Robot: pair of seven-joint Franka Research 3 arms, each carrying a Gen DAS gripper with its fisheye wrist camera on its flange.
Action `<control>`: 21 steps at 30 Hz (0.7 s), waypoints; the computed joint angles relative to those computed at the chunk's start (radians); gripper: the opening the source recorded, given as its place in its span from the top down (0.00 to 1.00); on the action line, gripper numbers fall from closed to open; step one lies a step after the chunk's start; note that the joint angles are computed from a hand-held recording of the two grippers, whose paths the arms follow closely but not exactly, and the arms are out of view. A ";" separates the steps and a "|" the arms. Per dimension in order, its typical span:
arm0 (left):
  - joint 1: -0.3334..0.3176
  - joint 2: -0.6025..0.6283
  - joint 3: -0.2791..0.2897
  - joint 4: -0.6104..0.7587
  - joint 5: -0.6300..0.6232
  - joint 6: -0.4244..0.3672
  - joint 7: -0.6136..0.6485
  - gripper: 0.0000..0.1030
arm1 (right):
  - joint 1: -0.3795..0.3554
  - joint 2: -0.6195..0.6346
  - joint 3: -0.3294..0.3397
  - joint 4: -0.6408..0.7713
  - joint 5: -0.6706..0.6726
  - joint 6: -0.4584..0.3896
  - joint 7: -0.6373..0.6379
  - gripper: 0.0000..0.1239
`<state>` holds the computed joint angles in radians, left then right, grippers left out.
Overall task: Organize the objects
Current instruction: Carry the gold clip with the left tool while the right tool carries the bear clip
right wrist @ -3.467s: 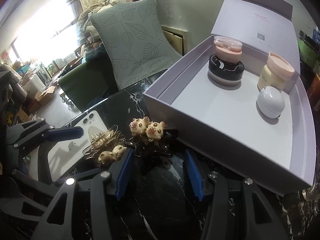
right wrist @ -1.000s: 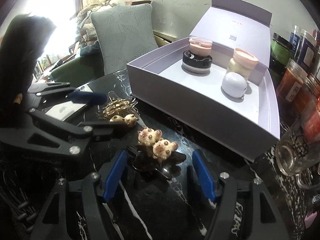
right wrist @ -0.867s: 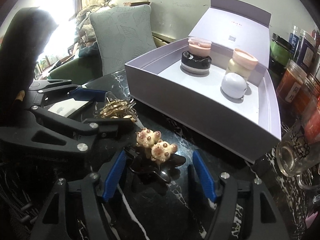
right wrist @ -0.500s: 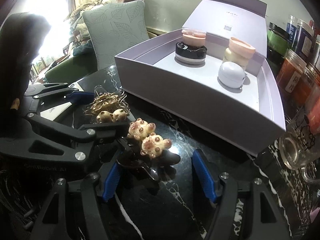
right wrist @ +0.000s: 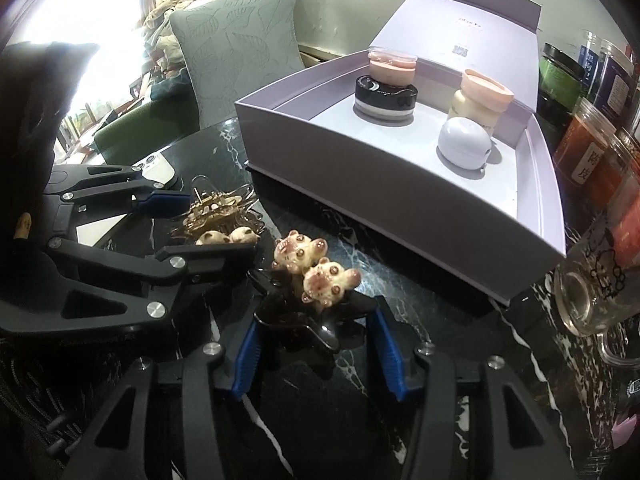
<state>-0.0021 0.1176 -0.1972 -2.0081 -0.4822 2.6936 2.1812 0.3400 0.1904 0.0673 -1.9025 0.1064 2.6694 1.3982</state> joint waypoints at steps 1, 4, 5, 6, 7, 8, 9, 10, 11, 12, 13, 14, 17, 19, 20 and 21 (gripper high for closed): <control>0.001 -0.001 0.001 0.001 -0.001 -0.007 -0.003 0.59 | 0.001 -0.002 -0.001 0.000 -0.004 -0.004 0.002 0.58; 0.004 -0.007 0.006 0.003 0.003 -0.028 -0.019 0.59 | 0.004 -0.008 -0.001 -0.004 -0.012 -0.010 0.005 0.58; 0.004 -0.010 0.007 0.001 0.002 -0.031 -0.019 0.59 | 0.004 -0.009 -0.001 -0.004 -0.014 -0.011 0.005 0.58; 0.004 -0.014 0.009 -0.001 0.001 -0.031 -0.018 0.59 | 0.005 -0.010 -0.002 -0.005 -0.017 -0.011 0.009 0.58; 0.004 -0.019 0.010 -0.004 0.000 -0.033 -0.019 0.59 | 0.007 -0.013 -0.003 -0.009 -0.023 -0.009 0.019 0.58; 0.003 -0.024 0.012 -0.006 0.004 -0.039 -0.021 0.59 | 0.010 -0.017 -0.005 -0.013 -0.031 -0.009 0.031 0.58; 0.001 -0.027 0.015 -0.006 0.008 -0.045 -0.023 0.59 | 0.014 -0.022 -0.008 -0.019 -0.046 -0.008 0.047 0.58; 0.000 -0.030 0.017 -0.005 0.010 -0.050 -0.023 0.59 | 0.019 -0.027 -0.011 -0.025 -0.064 -0.004 0.066 0.58; 0.000 -0.033 0.019 -0.004 0.010 -0.056 -0.020 0.59 | 0.022 -0.035 -0.012 -0.033 -0.078 -0.001 0.083 0.58; -0.001 -0.035 0.021 -0.003 0.011 -0.062 -0.019 0.59 | 0.021 -0.040 -0.009 -0.037 -0.079 0.000 0.086 0.58; -0.002 -0.037 0.023 -0.001 0.013 -0.067 -0.019 0.59 | 0.021 -0.047 -0.007 -0.044 -0.081 0.004 0.091 0.58; -0.003 -0.041 0.024 0.000 0.011 -0.075 -0.013 0.59 | 0.021 -0.051 -0.006 -0.045 -0.087 0.005 0.100 0.58; -0.008 -0.050 0.031 0.002 0.035 -0.085 -0.019 0.59 | 0.023 -0.064 -0.006 -0.053 -0.113 0.008 0.132 0.58; -0.011 -0.053 0.036 0.004 0.054 -0.092 -0.030 0.59 | 0.024 -0.070 -0.005 -0.056 -0.126 0.004 0.149 0.58; -0.010 -0.054 0.037 0.006 0.048 -0.099 -0.024 0.59 | 0.022 -0.071 -0.003 -0.056 -0.128 0.001 0.153 0.58; -0.010 -0.055 0.038 0.008 0.042 -0.106 -0.020 0.59 | 0.021 -0.072 -0.002 -0.057 -0.129 -0.003 0.156 0.58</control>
<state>-0.0116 0.0624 -0.1594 -1.9997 -0.4403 2.5873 2.1613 0.3615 0.1179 0.0652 -1.9592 -0.0222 2.6666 1.5538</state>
